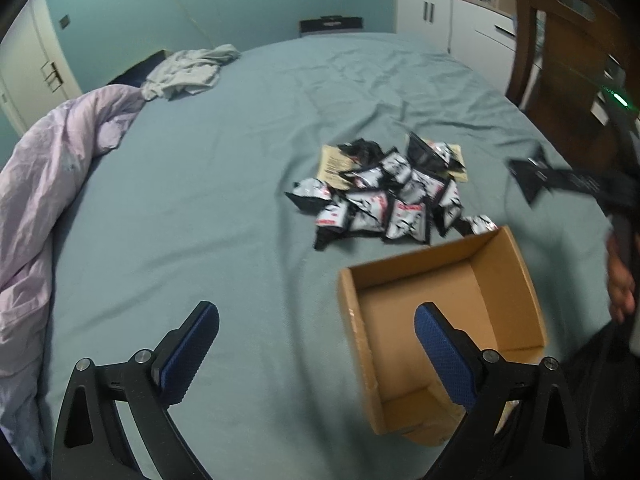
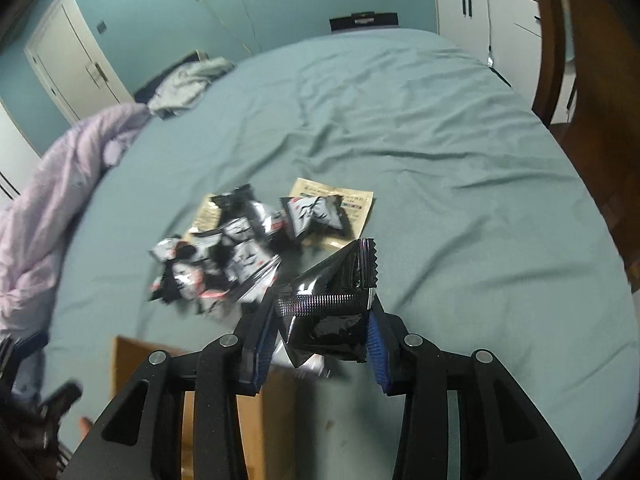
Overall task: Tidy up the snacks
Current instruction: 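Grasp a black snack packet from the pile with the right gripper, then grasp a white snack packet with the left gripper while the right gripper holds the black packet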
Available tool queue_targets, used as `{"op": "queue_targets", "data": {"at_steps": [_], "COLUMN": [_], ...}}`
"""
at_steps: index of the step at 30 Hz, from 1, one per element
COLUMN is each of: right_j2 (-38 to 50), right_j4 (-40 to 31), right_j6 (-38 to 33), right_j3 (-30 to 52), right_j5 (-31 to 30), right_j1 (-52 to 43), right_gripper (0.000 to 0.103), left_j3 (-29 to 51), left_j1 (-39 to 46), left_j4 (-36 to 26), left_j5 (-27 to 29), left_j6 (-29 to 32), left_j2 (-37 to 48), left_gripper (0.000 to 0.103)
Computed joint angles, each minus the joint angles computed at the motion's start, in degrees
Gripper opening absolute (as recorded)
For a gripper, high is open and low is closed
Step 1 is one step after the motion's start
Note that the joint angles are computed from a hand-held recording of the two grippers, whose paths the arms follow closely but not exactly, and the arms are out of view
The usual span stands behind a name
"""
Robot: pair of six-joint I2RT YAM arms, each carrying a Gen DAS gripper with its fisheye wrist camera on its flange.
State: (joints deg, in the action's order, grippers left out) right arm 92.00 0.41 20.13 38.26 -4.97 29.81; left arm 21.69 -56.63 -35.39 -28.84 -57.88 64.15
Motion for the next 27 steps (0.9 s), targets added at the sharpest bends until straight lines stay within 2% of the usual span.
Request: {"op": "queue_targets", "data": {"at_steps": [5, 10, 16, 22, 27], "right_j2": [-11.8, -20.4, -11.4, -6.9, -3.8], "right_j4": [-0.9, -1.2, 0.4, 0.1, 1.4], "right_j6": [2.3, 3.6, 4.2, 4.4, 3.7], "right_j3": [-9.4, -14.1, -10.8, -7.1, -5.6], "right_j5": [1.0, 1.1, 0.4, 2.2, 2.9], "right_j1": [1.6, 1.9, 1.2, 2.2, 3.0], "right_gripper": [0.039, 0.039, 0.039, 0.039, 0.039], "left_j3": [-0.9, -3.5, -3.4, -3.0, -0.7], "left_j1": [3.9, 12.9, 18.9, 28.6, 33.5], "left_j4": [0.5, 5.9, 12.0, 22.1, 31.7], "left_j5": [0.9, 7.6, 8.4, 12.0, 14.3], "left_j6": [2.4, 10.0, 18.0, 26.7, 31.6], "left_j2": [-2.3, -4.8, 0.4, 8.0, 18.9], "left_gripper": [0.101, 0.101, 0.101, 0.101, 0.101]}}
